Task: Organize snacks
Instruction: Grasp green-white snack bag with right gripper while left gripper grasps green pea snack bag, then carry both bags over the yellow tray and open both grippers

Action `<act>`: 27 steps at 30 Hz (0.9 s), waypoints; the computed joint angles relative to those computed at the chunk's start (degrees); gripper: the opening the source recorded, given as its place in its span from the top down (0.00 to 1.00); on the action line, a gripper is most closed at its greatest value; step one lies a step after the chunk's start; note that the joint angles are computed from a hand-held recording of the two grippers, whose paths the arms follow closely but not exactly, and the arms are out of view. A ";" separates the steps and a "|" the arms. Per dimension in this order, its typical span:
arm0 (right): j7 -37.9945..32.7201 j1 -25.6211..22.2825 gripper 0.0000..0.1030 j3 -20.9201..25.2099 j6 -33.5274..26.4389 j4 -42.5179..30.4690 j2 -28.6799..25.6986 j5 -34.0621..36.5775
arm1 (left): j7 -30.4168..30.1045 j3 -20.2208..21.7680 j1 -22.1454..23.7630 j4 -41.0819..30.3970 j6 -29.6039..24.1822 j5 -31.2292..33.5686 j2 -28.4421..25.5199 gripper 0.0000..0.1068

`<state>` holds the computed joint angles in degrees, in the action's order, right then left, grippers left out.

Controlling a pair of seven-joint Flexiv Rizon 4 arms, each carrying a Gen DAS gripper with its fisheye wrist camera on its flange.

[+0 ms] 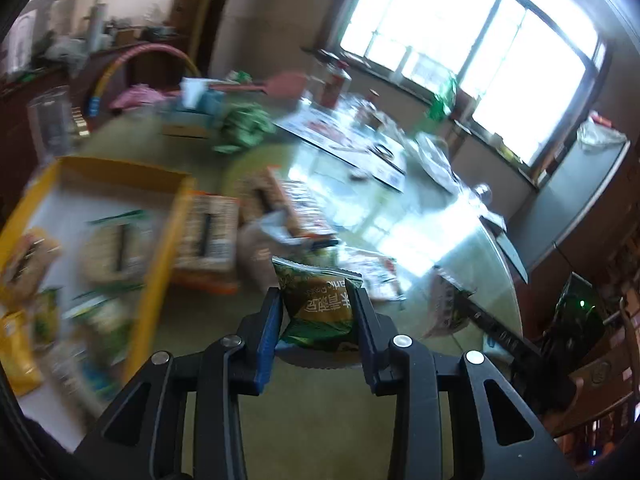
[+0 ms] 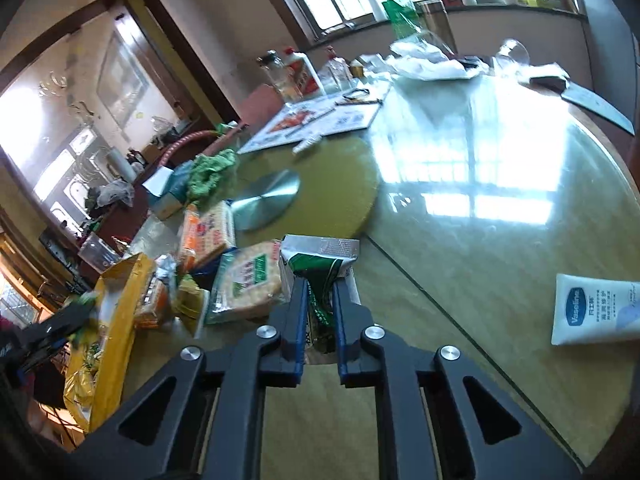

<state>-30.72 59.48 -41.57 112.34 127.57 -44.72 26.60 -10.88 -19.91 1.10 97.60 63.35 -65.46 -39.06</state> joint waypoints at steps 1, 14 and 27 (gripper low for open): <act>-0.07 0.29 0.89 -0.15 0.88 0.04 -0.22 0.26 | 1.03 -0.06 1.09 0.86 0.05 -1.24 0.59 0.68; 1.89 9.28 0.98 -8.11 -2.62 1.98 0.01 -1.26 | 3.48 3.19 5.40 -0.36 -2.73 -8.71 -0.40 0.68; -6.06 6.68 0.98 -5.44 -5.58 -10.67 5.69 -12.03 | -6.88 4.59 7.97 -15.95 -5.37 -0.30 -9.33 0.68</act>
